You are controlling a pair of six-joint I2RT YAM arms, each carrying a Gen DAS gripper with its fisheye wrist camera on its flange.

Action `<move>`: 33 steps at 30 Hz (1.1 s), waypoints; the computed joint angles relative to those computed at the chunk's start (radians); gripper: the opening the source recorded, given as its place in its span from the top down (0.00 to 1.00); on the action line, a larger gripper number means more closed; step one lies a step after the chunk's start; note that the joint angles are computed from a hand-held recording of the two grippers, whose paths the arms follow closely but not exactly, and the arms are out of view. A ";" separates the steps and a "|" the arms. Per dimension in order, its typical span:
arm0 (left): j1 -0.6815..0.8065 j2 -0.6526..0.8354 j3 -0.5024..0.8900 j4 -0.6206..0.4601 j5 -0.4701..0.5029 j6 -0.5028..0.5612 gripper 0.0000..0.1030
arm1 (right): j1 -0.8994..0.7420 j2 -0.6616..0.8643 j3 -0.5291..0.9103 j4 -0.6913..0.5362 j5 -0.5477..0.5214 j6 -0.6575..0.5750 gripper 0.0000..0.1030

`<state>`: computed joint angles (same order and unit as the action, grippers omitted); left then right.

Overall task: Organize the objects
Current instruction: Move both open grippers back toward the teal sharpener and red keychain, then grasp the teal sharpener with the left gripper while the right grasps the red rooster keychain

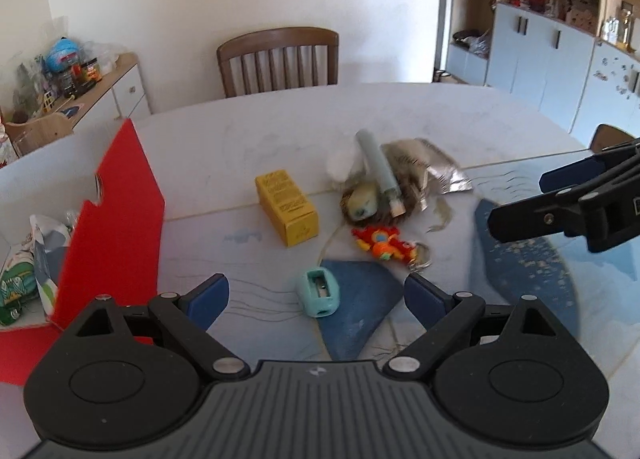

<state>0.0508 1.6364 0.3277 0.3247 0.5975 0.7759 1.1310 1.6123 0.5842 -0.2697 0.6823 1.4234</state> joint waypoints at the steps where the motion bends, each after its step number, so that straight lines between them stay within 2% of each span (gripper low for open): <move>1: -0.006 0.024 -0.001 0.029 -0.009 -0.014 0.08 | -0.015 0.024 0.005 0.023 -0.008 -0.025 0.07; 7: -0.036 0.143 0.018 0.131 -0.038 -0.090 0.08 | -0.097 0.125 0.016 0.166 -0.068 -0.158 0.13; 11: -0.066 0.194 0.002 0.230 -0.087 -0.127 0.08 | -0.148 0.170 0.016 0.246 -0.106 -0.197 0.19; 22: -0.111 0.236 0.006 0.288 -0.129 -0.179 0.11 | -0.226 0.279 0.079 0.314 -0.158 -0.298 0.36; 24: -0.115 0.244 0.006 0.304 -0.145 -0.191 0.14 | -0.233 0.288 0.086 0.329 -0.170 -0.315 0.39; 26: -0.122 0.248 0.014 0.292 -0.151 -0.192 0.23 | -0.237 0.298 0.093 0.335 -0.181 -0.323 0.42; 33: -0.133 0.268 0.028 0.278 -0.156 -0.183 0.39 | -0.253 0.322 0.126 0.325 -0.194 -0.332 0.55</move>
